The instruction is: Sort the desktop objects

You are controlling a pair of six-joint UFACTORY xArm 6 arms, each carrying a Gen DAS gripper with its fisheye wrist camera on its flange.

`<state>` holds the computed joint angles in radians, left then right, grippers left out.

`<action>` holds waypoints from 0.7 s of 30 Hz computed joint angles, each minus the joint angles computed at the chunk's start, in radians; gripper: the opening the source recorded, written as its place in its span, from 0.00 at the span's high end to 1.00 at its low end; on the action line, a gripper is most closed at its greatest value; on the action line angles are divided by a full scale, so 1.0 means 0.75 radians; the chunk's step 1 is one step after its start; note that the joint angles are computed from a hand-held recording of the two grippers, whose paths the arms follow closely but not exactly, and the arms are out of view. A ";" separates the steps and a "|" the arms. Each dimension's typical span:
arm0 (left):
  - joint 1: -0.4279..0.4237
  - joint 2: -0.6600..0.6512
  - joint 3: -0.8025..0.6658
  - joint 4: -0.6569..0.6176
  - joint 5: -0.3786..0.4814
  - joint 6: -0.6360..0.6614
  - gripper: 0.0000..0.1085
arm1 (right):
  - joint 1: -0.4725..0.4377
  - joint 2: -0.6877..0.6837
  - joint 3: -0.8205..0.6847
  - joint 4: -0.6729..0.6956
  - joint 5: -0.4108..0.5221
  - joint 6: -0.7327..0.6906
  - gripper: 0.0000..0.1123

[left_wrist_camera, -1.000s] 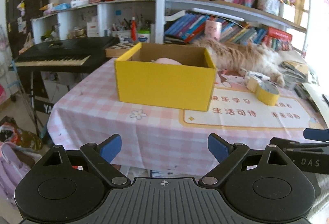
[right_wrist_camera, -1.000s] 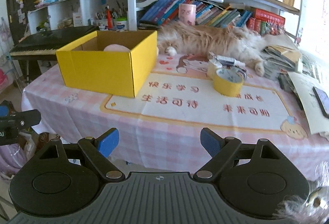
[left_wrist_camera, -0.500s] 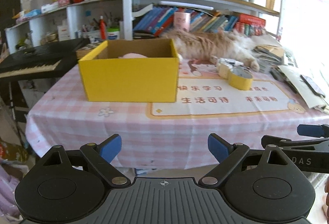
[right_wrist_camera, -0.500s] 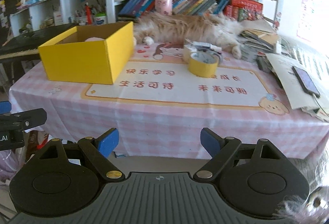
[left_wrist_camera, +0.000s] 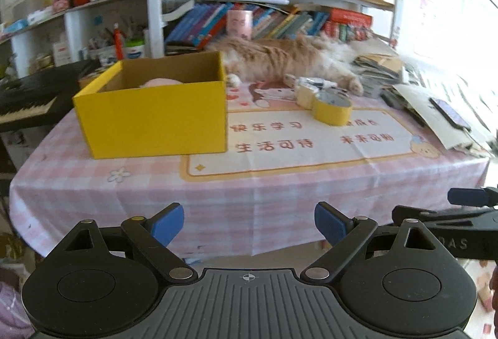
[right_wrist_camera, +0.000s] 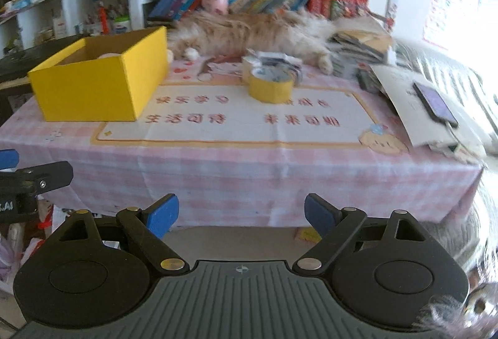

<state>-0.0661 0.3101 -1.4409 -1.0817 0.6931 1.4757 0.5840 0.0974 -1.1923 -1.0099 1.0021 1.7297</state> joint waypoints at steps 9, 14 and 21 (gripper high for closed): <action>-0.034 0.038 -0.052 0.019 0.002 -0.032 0.14 | -0.037 -0.020 0.024 0.007 -0.014 -0.011 0.22; -0.058 0.067 -0.088 0.021 0.000 -0.037 0.14 | -0.078 -0.030 0.031 0.012 -0.022 -0.017 0.22; -0.091 0.112 -0.137 0.074 -0.015 -0.076 0.14 | -0.130 -0.030 0.042 0.016 -0.052 -0.014 0.22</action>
